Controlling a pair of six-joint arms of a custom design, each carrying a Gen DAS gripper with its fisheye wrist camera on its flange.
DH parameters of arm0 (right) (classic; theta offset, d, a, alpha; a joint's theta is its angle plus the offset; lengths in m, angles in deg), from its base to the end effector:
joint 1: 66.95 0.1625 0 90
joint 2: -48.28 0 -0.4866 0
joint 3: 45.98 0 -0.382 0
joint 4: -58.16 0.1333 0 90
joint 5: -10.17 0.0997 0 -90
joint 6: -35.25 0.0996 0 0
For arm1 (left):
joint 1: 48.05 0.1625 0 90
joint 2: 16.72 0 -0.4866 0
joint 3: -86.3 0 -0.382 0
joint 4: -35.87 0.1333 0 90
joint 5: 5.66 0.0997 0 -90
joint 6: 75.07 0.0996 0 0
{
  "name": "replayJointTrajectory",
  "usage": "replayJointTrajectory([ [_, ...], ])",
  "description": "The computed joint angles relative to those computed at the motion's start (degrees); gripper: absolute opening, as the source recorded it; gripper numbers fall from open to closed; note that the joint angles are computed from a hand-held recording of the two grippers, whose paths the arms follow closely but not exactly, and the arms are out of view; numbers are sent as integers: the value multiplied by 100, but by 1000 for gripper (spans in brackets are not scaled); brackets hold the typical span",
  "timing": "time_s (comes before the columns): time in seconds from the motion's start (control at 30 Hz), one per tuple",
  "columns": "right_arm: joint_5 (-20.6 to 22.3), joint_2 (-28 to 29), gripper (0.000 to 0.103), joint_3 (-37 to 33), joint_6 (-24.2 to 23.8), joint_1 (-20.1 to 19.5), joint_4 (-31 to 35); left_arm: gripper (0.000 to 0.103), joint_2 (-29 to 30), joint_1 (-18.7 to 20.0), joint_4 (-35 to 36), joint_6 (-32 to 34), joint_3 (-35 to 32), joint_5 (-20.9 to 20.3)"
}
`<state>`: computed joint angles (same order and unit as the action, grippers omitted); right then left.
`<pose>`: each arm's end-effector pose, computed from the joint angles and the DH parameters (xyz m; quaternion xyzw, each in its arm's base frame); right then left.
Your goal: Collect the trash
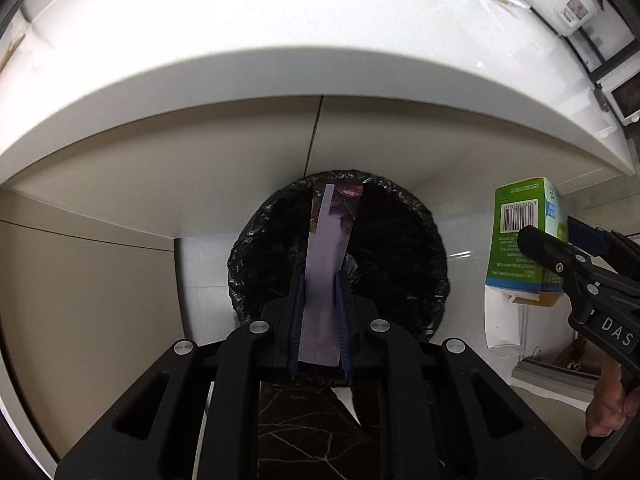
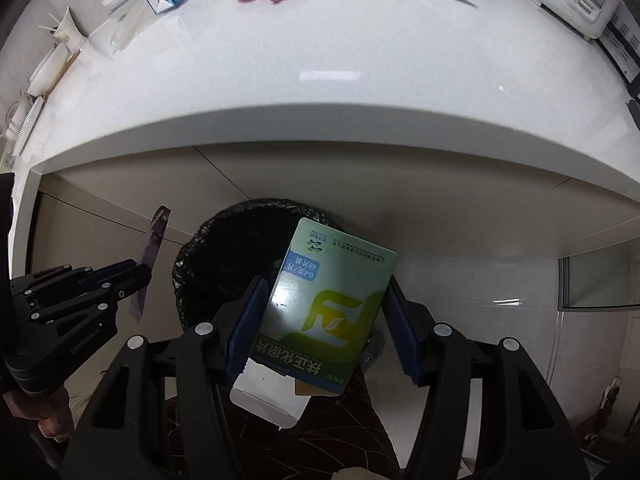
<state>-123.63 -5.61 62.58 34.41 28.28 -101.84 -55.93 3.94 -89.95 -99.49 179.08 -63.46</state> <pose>0.1209 -0.6144 0.2010 -0.0010 -0.9209 0.1378 0.3646 -0.2677 -0.6451 0.0521 0.1548 0.9375 -0.0152 0.3111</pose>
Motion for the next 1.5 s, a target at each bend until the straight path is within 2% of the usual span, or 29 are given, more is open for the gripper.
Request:
replayJointTrajectory([
  [0.2,14,96,56,2,87,-150,8,15,206,59,-85,123,-22,103],
  [0.47,7,228,56,-19,185,-308,33,15,409,181,3,215,-43,15],
  [0.87,-89,83,56,106,246,-360,-68,15,746,295,-427,608,-22,-216],
  [1.03,-129,21,56,102,282,-391,-30,20,765,241,-778,885,82,-375],
  [1.07,-125,23,56,91,287,-392,-20,28,747,238,-820,895,97,-402],
  [1.1,-108,27,56,89,281,-402,-26,40,722,232,-891,880,127,-398],
  [1.2,-81,83,56,61,224,-390,-68,64,638,213,-1074,810,204,-294],
  [1.27,-57,144,56,26,169,-372,-96,69,570,219,-1171,746,244,-266],
  [1.47,-44,275,56,-126,-18,-261,-83,96,309,206,-1438,539,369,-89],
  [1.5,-37,320,56,-163,-42,-252,-86,97,245,204,-1501,505,401,-64],
])
